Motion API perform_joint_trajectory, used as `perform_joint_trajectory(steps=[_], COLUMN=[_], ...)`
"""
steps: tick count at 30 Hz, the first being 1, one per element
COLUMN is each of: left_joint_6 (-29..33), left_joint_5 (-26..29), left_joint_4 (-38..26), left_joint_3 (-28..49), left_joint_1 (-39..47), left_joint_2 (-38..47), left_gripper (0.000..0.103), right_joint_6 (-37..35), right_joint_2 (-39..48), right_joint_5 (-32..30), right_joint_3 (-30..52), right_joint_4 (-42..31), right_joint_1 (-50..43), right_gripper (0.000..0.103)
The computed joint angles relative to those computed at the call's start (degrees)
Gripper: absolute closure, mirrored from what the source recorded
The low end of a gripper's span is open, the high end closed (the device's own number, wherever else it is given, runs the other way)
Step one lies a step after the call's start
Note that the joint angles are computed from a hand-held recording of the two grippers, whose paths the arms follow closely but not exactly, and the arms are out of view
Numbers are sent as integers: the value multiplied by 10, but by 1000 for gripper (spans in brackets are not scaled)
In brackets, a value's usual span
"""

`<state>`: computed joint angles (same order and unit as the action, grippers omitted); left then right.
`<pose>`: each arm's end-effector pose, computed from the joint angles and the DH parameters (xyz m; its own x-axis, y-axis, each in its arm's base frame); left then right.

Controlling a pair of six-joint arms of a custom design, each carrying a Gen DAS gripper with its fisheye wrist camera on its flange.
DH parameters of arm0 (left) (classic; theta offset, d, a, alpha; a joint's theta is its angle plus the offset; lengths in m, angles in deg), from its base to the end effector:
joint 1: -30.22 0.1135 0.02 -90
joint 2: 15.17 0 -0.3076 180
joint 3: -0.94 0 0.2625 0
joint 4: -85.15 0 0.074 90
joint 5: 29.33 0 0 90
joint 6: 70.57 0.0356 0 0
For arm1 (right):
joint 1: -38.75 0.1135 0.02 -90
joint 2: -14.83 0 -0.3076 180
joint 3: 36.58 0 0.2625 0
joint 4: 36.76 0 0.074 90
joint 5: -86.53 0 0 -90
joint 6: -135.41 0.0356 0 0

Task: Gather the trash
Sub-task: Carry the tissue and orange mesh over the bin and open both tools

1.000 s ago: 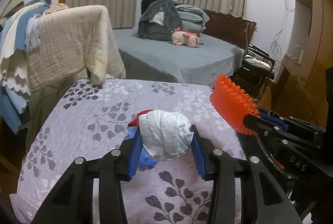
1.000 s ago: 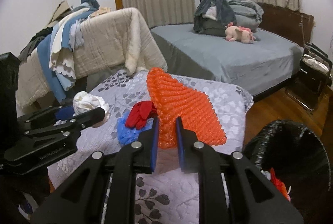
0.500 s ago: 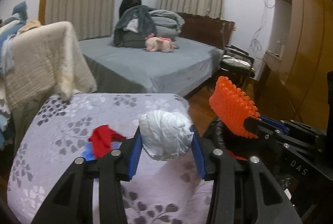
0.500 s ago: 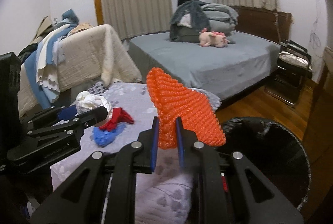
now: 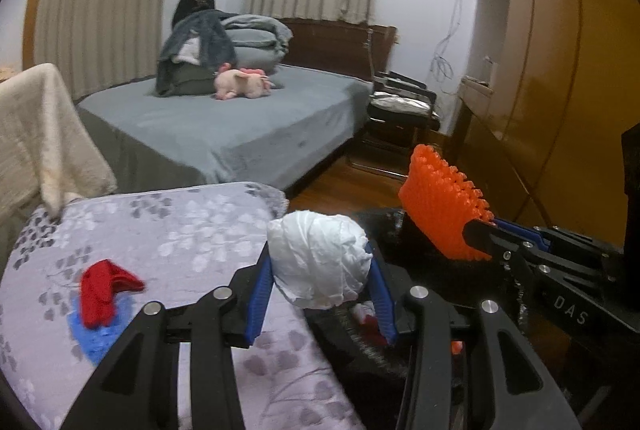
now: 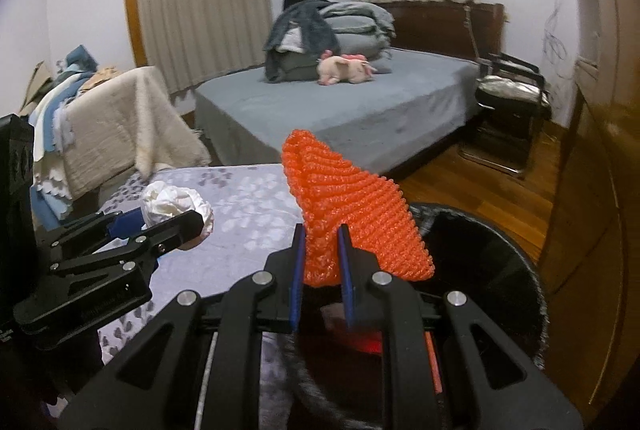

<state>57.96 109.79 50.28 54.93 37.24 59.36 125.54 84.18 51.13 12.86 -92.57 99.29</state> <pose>0.2405 0.0025 0.2378 -0.4236 0.3586 -0.8318 0.7797 0.6119 -0.1333 0.1146 0.1439 0.2202 -0.4812 0.3085 -0.8205 0.4001 0.9102 0.1076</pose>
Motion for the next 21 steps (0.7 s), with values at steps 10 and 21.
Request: perform_joint_trajectory(steps=[10,21], left_joint_6=[-69,-130], left_joint_5=[-48,-114], left_joint_4=[99,197], left_joint_3=[-58,-88], left_joint_1=[-137,-257], left_joint_2=[-8,34], left_gripper=[59,58], right_joint_6=[96,123], right_joint_2=[-52,-89], right_joint_5=[-19,-46], right_joint_3=[-74,-145], right_joint_4=[-56,-30], right_joint_1=[-2,-22], right_gripper=[88,87])
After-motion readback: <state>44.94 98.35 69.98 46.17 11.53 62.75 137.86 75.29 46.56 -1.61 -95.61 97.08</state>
